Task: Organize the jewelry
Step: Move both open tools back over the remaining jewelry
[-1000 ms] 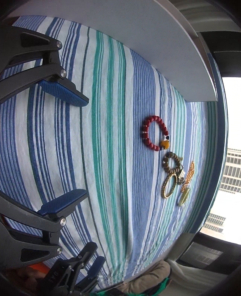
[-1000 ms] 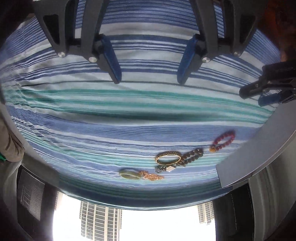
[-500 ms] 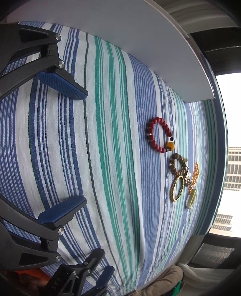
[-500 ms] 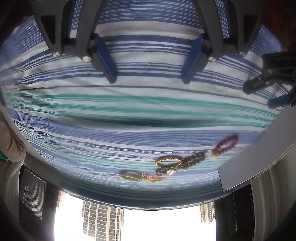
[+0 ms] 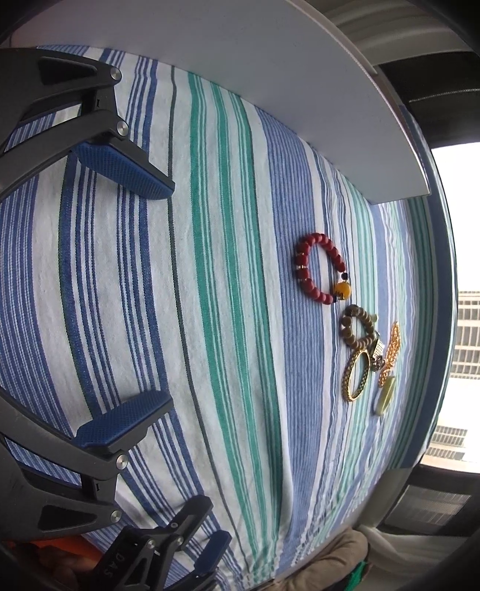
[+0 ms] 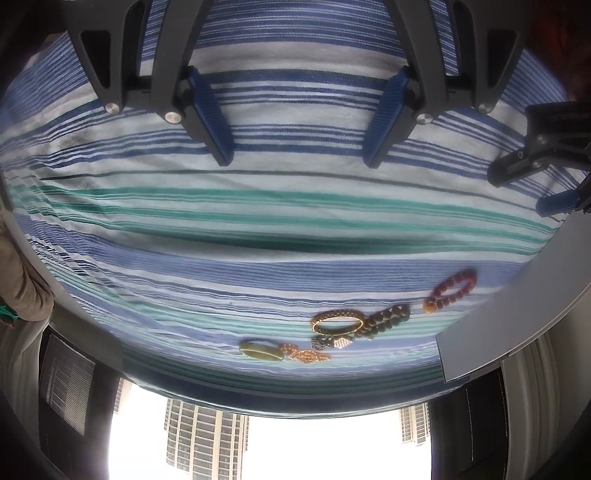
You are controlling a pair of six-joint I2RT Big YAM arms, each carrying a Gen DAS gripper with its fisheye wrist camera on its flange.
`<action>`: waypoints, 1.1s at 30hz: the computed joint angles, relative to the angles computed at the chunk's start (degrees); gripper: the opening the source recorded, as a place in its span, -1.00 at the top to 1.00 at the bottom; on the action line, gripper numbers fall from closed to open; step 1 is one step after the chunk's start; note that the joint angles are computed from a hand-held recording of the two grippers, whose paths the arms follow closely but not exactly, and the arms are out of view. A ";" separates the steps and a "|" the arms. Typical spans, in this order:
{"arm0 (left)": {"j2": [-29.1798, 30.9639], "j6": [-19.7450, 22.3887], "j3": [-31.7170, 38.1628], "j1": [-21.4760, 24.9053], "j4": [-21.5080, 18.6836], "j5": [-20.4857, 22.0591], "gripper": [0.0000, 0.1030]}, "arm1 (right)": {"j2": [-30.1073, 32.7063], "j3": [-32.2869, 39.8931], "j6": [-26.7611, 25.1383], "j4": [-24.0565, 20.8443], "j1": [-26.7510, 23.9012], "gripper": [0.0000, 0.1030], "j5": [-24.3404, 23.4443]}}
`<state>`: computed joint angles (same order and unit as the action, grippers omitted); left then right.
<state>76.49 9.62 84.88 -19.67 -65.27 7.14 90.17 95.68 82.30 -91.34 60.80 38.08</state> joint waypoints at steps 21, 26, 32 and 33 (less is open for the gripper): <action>0.12 -0.03 0.21 -0.07 -0.33 -0.07 -0.99 | -0.07 0.00 0.06 -0.22 -0.01 -0.43 -0.37; 0.09 -0.07 0.16 -0.09 -0.34 -0.08 -0.99 | -0.05 0.02 0.09 -0.25 0.00 -0.43 -0.32; 0.44 -0.05 0.59 -0.19 -1.03 -0.06 -0.99 | -0.09 -0.01 0.08 -0.25 -0.02 -0.43 -0.45; 0.77 0.12 1.08 -0.18 -1.71 0.02 -0.99 | -0.14 -0.05 0.05 -0.24 -0.04 -0.43 -0.56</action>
<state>77.26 9.74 85.96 -19.85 -66.98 7.16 90.03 95.62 82.35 -91.58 60.76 37.52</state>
